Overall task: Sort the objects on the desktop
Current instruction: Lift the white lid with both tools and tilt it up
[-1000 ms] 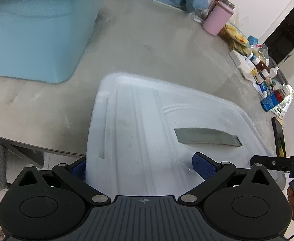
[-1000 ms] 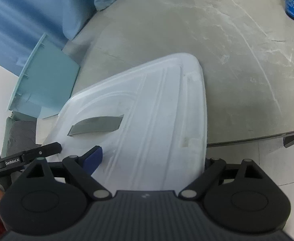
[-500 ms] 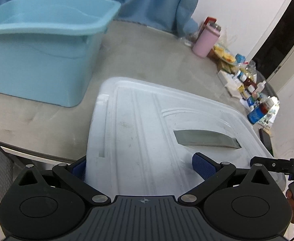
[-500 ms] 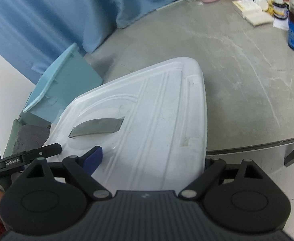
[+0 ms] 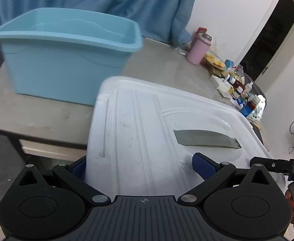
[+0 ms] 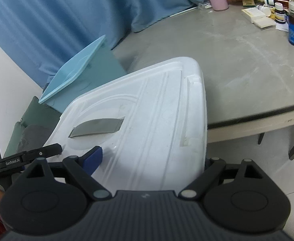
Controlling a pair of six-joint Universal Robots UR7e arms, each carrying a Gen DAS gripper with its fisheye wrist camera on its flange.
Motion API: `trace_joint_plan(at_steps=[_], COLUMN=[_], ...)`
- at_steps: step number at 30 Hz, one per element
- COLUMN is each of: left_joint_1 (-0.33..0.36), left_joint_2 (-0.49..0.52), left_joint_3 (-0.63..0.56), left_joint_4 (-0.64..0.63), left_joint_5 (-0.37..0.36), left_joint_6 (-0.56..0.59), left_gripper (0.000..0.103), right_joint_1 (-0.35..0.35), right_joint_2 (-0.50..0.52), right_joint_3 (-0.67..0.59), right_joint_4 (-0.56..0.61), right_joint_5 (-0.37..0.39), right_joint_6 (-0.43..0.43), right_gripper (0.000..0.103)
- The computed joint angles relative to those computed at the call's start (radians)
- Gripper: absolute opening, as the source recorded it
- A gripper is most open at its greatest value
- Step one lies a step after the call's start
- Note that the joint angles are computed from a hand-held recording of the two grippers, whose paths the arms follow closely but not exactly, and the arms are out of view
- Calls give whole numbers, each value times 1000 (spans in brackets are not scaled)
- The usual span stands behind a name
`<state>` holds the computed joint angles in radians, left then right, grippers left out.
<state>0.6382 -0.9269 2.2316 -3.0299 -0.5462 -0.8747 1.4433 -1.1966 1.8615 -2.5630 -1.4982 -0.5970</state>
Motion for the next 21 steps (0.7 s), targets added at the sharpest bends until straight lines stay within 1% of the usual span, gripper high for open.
trace_joint_plan(at_steps=[2, 5, 9, 12, 16, 19, 21], left_joint_1=[-29, -79, -145, -206, -296, -356, -389], left_joint_2=[-59, -170, -324, -468, -670, -786, -845], left_joint_3=[67, 168, 269, 320, 355, 353, 345], left_joint_4=[44, 147, 335, 562, 903, 1136, 1262], left_joint_5=[12, 24, 42, 47, 45, 36, 31], left_joint_6=[-53, -158, -313, -474, -678, -809, -876], left_gripper=[103, 103, 103, 103, 103, 103, 103], right_joint_1=[11, 31, 63, 97, 144, 175, 195], right_joint_2=[-15, -34, -47, -49, -48, -48, -52], right_joint_3=[55, 137, 214, 248, 274, 287, 301], right_joint_4=[-39, -104, -165, -193, -217, -234, -248], right_joint_5=[4, 8, 13, 11, 12, 14, 15], right_joint_6=[16, 35, 53, 68, 84, 98, 107], right_gripper=[90, 90, 90, 90, 90, 90, 90])
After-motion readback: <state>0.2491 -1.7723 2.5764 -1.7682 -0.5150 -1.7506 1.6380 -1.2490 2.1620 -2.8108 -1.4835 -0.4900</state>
